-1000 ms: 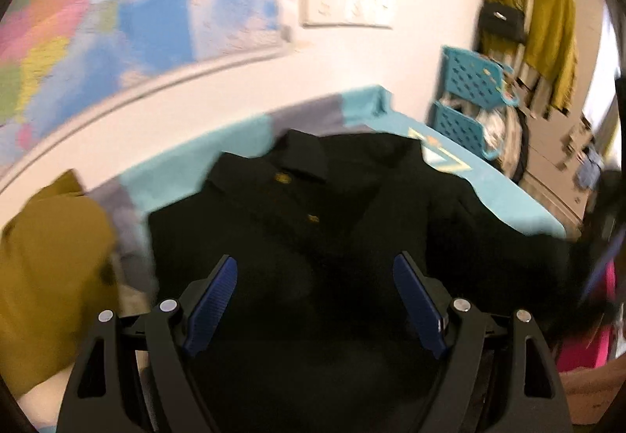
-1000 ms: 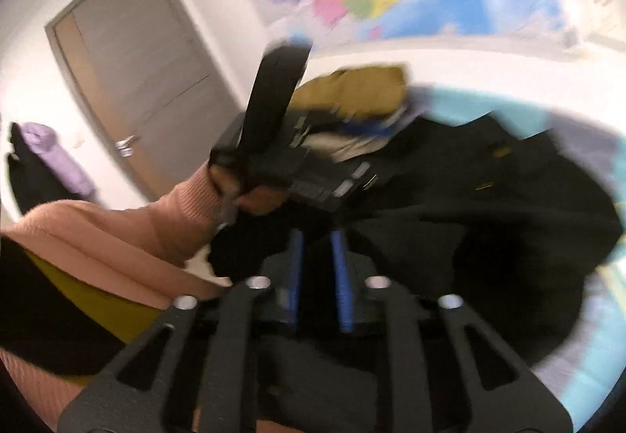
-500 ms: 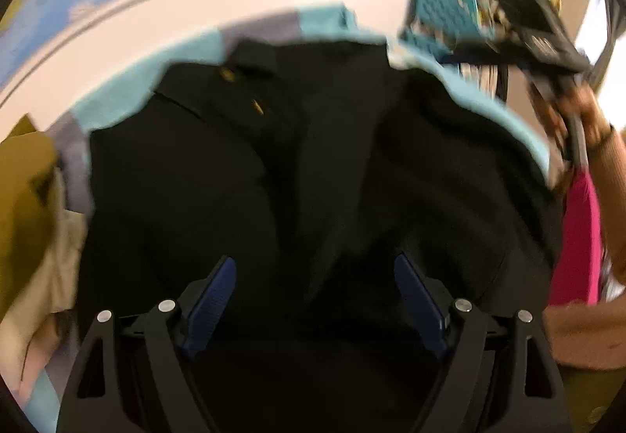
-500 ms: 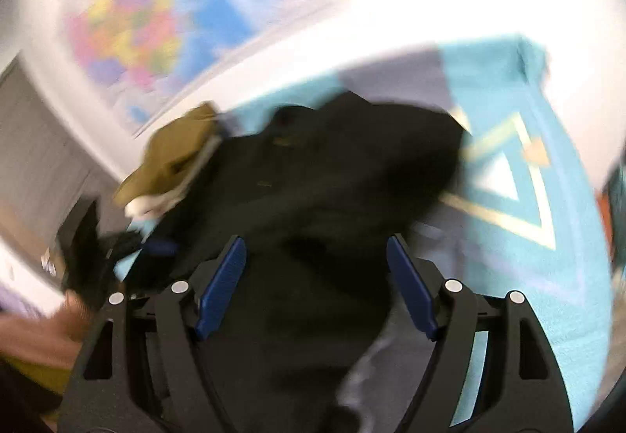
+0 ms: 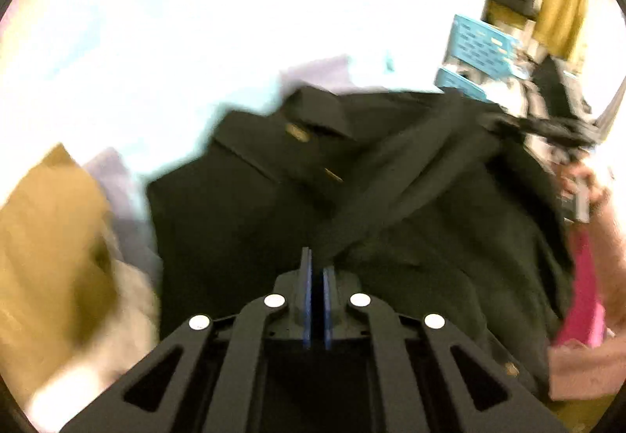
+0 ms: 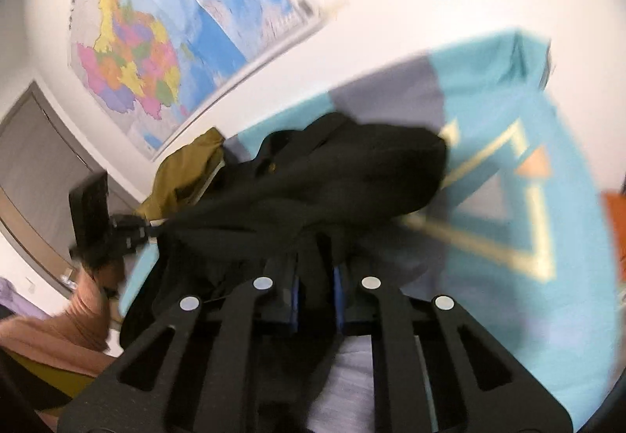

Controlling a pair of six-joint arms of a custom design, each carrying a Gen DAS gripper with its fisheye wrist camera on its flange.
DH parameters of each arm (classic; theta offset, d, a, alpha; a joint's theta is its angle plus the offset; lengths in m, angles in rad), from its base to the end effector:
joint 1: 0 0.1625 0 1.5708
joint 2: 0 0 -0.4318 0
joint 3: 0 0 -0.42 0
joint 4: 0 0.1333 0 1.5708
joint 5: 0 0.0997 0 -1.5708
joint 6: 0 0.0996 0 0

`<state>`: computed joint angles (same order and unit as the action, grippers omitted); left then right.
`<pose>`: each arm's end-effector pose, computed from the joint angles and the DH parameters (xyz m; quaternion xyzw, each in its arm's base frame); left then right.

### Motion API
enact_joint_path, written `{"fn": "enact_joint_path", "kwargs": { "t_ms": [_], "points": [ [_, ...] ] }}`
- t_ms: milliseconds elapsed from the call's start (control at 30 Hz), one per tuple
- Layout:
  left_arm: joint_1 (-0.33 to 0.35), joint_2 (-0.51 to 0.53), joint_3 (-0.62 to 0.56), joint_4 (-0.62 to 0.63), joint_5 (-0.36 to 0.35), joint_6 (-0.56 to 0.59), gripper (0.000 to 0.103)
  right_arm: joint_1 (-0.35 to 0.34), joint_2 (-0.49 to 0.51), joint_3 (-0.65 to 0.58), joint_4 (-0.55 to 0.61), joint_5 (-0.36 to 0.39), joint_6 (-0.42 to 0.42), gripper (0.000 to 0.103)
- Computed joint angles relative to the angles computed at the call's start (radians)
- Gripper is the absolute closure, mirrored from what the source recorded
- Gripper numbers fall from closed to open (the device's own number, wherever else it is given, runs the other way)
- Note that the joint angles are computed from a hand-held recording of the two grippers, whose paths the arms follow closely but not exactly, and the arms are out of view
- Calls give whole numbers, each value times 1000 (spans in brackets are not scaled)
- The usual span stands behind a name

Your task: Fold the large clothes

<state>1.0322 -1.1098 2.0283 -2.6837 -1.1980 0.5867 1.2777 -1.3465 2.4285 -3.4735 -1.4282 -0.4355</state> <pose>-0.1431 -0.5701 0.1437 0.5065 0.8369 -0.0909 0.1867 0.0160 -0.4575 0.2184 0.0934 -0.9103 0.3951 0.0807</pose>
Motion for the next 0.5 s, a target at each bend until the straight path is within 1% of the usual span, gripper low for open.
{"fn": "enact_joint_path", "kwargs": {
  "t_ms": [33, 67, 100, 133, 167, 200, 233, 267, 300, 333, 400, 467, 500],
  "points": [
    [-3, 16, -20, -12, 15, -6, 62, 4, -5, 1, -11, -33, 2, 91],
    [-8, 44, -42, -38, 48, -11, 50, -1, -3, -6, -1, -53, 21, 91],
    [-4, 68, -62, -48, 63, -7, 46, -6, 7, -19, 24, -82, 33, 87],
    [5, 89, -86, -25, 67, -12, 46, -11, 15, -36, 66, -101, 43, 85],
    [11, 97, -96, 3, 68, -23, 46, -18, 22, -45, 98, -116, 41, 80],
    [23, 96, -102, 46, 74, -35, 42, -23, 28, -42, 89, -129, 42, 68],
    [33, 105, -115, 103, 78, -65, 41, -30, 33, -35, 63, -130, 55, 59],
    [43, 104, -115, 132, 65, -71, 41, -42, 26, -26, 52, -110, 61, 42],
    [53, 102, -120, 154, 42, -70, 38, -64, 11, -9, 29, -59, 67, 37],
    [67, 88, -116, 183, 14, -67, 30, -81, -3, 3, 12, -21, 68, 37],
    [87, 60, -100, 213, -38, -54, 28, -99, -21, 7, 12, 27, 75, 31],
    [104, 15, -67, 241, -115, -30, 26, -93, -18, -10, 27, 8, 72, 30],
    [103, 4, -51, 255, -120, -20, 24, -84, -3, -28, 44, -3, 73, 29]
  ]
}}
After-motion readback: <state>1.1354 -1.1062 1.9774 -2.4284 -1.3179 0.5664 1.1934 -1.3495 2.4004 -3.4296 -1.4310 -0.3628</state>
